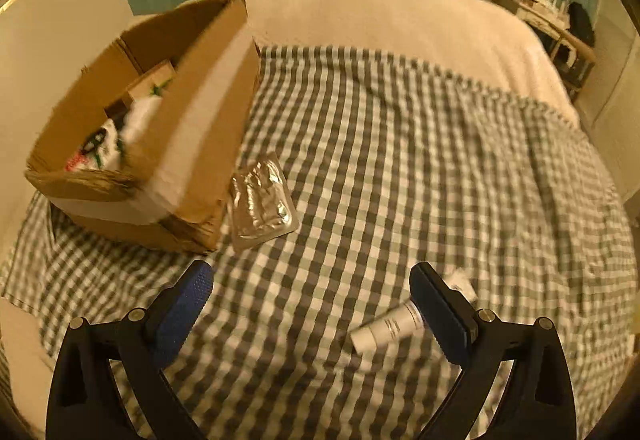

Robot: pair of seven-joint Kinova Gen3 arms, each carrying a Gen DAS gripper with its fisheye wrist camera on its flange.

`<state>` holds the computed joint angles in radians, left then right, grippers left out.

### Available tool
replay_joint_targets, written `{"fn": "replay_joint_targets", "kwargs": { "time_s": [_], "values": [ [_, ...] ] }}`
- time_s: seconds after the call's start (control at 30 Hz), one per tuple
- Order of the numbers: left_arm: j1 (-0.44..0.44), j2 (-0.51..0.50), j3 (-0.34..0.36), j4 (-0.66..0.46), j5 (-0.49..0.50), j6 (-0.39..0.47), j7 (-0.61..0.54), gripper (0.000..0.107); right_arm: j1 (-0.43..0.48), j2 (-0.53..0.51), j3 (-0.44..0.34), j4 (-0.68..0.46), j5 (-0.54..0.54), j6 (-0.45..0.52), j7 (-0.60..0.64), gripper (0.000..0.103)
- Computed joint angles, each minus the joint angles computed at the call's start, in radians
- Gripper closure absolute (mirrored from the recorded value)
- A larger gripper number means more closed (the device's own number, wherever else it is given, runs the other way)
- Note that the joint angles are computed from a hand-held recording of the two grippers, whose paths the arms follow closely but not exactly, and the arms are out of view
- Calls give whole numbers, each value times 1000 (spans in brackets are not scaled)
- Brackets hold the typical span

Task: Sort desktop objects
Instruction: 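Open both tools over the box and return them to the last items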

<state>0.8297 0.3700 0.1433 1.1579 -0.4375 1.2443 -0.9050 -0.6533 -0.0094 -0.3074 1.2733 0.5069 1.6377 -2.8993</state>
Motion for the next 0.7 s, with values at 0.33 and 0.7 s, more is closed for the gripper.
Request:
{"fn": "replay_joint_targets", "kwargs": {
  "time_s": [0.33,0.7],
  "values": [
    [-178,157,-36,-111,201,-4,-114,6,103,-51,19,218,-166,-303,2,34],
    [-244,186,-67,-109,285,5,-218,5,100,71,73,213,-246,-379,129,34]
  ]
}}
